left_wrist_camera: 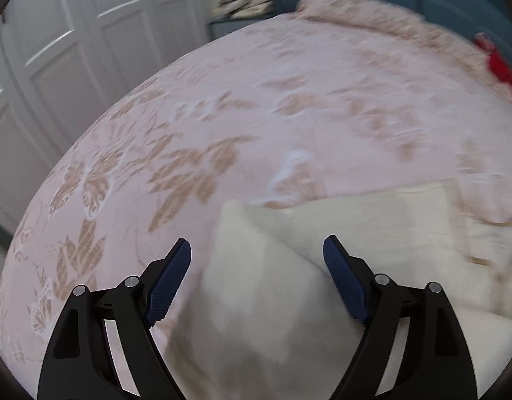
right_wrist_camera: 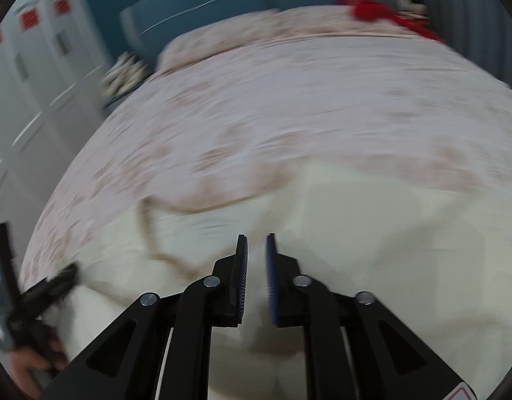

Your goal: Fold large clothes

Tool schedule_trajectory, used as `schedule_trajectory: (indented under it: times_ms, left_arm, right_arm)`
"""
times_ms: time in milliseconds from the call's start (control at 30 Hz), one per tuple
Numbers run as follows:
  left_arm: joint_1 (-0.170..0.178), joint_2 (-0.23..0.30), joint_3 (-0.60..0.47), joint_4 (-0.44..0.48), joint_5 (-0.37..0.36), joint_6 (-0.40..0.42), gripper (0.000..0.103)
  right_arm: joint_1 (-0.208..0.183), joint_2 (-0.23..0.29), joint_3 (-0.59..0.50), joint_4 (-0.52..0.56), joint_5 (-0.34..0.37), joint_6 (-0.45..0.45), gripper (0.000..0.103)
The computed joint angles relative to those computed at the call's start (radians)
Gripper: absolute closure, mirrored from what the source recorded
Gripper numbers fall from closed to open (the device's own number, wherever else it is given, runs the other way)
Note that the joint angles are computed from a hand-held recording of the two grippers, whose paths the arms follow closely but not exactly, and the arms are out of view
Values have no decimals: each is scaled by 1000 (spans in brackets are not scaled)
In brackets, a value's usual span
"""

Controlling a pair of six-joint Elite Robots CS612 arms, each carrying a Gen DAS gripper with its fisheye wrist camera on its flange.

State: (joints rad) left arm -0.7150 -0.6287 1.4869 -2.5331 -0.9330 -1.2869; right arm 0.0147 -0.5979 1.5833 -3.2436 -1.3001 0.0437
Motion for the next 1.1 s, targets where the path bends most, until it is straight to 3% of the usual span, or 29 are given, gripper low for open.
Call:
schedule_trajectory:
  times_ms: [100,167,233,333,433,500,567,733,900,967,1033,1067,1100]
  left_arm:
    - [-22,2,-29,-148,-34,125,23]
    - [-30,35,-106,-225,-117,231,21]
    - [-33,79,-192,-243,-196,292,20]
    - [-41,159,-342,-159,-246,326,22]
    - [-40,239,-485,-35,-296,340,34]
    - [-47,277,-553,59,-269,350,34]
    - [-52,294,-580,90,-228,366,33]
    - [-56,300,-567,55,-198,356,33]
    - [-64,305,-569,57,-136,334,30]
    - [-67,273,-518,34,-114,291,33]
    - [-68,225,-431,-40,-94,291,34]
    - [-68,197,-382,-70,-71,310,33]
    - [-67,180,-356,-66,-46,314,33]
  right_arm:
    - [-50,-12,10,9,-35,20,86]
    - [-78,-11,-5,53,-8,43,86]
    - [-89,-4,-25,90,16,40,86]
    - [-88,18,-63,143,26,-20,86]
    - [-94,32,-78,191,53,-66,86]
    - [-95,40,-79,192,54,-94,89]
    - [-97,47,-73,162,51,-116,96]
    - [-111,70,-64,61,62,-7,103]
    - [-86,74,-69,46,-35,-53,103]
    - [-91,66,-68,56,-34,-32,103]
    - [-83,46,-35,-44,-157,18,102]
    - [-83,34,-15,-110,-190,24,87]
    - [-85,13,6,-152,-182,42,87]
